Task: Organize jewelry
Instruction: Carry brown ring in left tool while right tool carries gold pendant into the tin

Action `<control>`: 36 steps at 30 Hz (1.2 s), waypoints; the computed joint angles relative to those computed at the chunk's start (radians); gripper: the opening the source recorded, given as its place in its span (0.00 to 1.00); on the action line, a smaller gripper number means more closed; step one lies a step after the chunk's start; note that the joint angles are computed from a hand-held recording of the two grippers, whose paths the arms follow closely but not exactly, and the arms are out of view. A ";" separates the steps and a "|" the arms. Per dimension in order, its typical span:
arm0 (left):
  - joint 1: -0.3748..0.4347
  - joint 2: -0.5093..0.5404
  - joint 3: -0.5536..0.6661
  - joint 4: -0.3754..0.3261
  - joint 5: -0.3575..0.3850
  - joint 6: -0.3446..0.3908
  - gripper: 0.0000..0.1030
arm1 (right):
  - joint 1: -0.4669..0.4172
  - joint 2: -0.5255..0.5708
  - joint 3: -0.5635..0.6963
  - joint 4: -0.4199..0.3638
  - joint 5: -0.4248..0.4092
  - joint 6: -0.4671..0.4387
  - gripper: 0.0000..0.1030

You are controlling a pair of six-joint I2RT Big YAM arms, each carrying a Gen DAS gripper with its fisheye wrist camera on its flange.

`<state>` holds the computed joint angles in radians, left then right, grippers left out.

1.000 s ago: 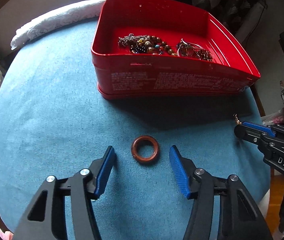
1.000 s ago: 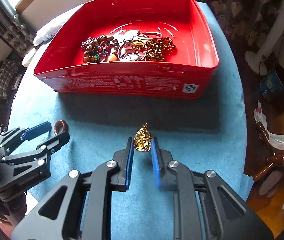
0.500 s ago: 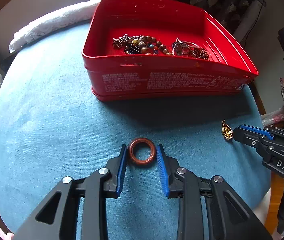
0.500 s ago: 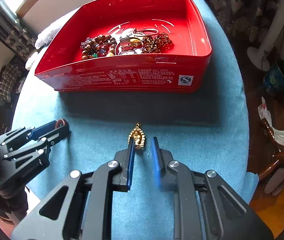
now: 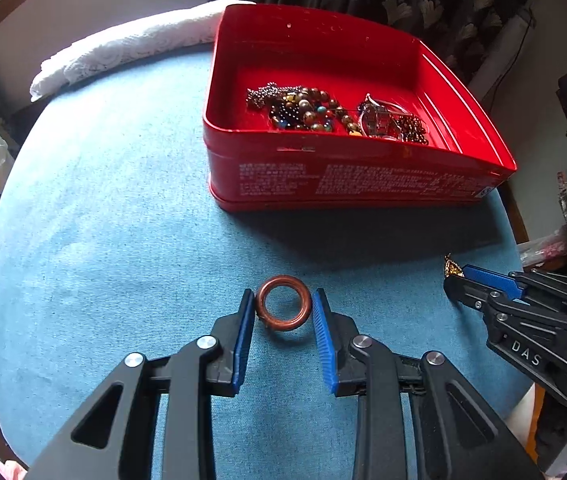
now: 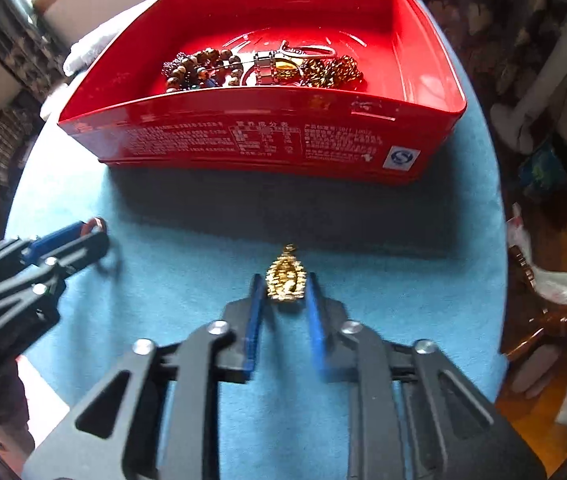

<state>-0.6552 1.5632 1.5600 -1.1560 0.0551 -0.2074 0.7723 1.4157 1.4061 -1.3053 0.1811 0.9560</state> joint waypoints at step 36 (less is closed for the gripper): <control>-0.020 0.044 0.217 0.052 -0.050 0.002 0.28 | -0.048 -0.073 0.122 0.013 0.154 -0.092 0.17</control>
